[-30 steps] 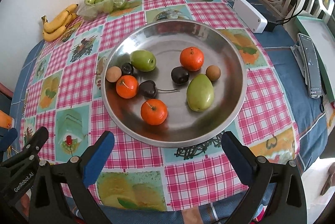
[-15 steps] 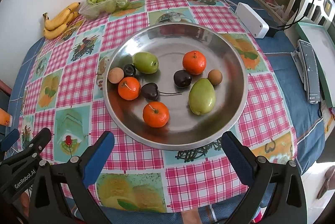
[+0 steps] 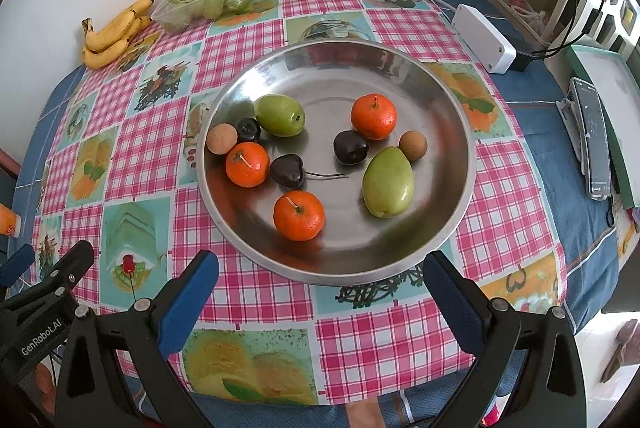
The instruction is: Organize fruits
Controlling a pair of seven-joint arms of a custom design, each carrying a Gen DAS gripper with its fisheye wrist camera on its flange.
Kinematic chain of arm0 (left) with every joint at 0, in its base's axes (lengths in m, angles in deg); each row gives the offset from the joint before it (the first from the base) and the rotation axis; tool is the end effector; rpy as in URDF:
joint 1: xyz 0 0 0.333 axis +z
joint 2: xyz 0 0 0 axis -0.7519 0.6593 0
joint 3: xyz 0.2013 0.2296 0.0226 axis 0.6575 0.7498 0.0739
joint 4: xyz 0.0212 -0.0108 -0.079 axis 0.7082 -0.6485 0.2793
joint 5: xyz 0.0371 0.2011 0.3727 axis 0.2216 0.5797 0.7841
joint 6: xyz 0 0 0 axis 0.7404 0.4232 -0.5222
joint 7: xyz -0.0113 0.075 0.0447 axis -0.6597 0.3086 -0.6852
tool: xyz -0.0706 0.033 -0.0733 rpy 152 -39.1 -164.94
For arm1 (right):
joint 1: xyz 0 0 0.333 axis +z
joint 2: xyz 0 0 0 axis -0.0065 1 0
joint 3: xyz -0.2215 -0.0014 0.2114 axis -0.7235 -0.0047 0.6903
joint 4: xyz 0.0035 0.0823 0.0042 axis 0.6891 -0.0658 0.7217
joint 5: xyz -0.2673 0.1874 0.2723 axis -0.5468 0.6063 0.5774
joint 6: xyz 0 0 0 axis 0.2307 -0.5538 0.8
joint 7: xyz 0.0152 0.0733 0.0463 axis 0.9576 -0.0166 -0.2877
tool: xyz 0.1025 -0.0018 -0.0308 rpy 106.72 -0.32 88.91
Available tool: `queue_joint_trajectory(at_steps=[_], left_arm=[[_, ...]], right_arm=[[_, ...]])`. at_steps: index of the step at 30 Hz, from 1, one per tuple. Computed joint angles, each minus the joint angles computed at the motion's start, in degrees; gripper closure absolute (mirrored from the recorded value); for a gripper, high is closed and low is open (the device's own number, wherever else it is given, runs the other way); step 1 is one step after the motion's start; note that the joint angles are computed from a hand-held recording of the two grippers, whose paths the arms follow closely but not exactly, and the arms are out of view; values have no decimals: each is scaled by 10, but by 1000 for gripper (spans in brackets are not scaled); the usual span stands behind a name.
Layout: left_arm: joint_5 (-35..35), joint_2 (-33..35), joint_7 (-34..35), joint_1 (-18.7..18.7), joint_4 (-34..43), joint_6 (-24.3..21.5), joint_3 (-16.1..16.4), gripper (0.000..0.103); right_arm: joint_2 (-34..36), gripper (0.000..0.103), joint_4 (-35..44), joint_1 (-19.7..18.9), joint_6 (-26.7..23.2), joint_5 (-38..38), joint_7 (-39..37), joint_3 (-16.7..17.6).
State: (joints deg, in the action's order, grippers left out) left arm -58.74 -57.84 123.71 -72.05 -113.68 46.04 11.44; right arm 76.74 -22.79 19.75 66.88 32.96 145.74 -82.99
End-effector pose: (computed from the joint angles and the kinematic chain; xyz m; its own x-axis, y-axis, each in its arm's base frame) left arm 0.6820 -0.3075 0.5637 0.2202 -0.9659 -0.1362 -0.8903 -0.1420 -0.4326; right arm 0.7113 0.2830 0.5650 0.0296 -0.9976 -0.0628 -0.9283 -0.0041 -0.3719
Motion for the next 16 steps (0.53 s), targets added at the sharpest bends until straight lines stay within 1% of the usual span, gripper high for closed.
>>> queue_joint_trajectory(at_steps=[7,11,16], left_arm=[[1,2,-1,-1,4,-5,1,0],[11,-15,-8,-1,-23,24,1,0],[9,-16,-9,2,-25,24,-1,0]], right_arm=[[0,1,0,0,-1,-1,0,0],[1,1,1,0,-1,0,0,0],[1,1,2,1,-2,-1,1,-1]])
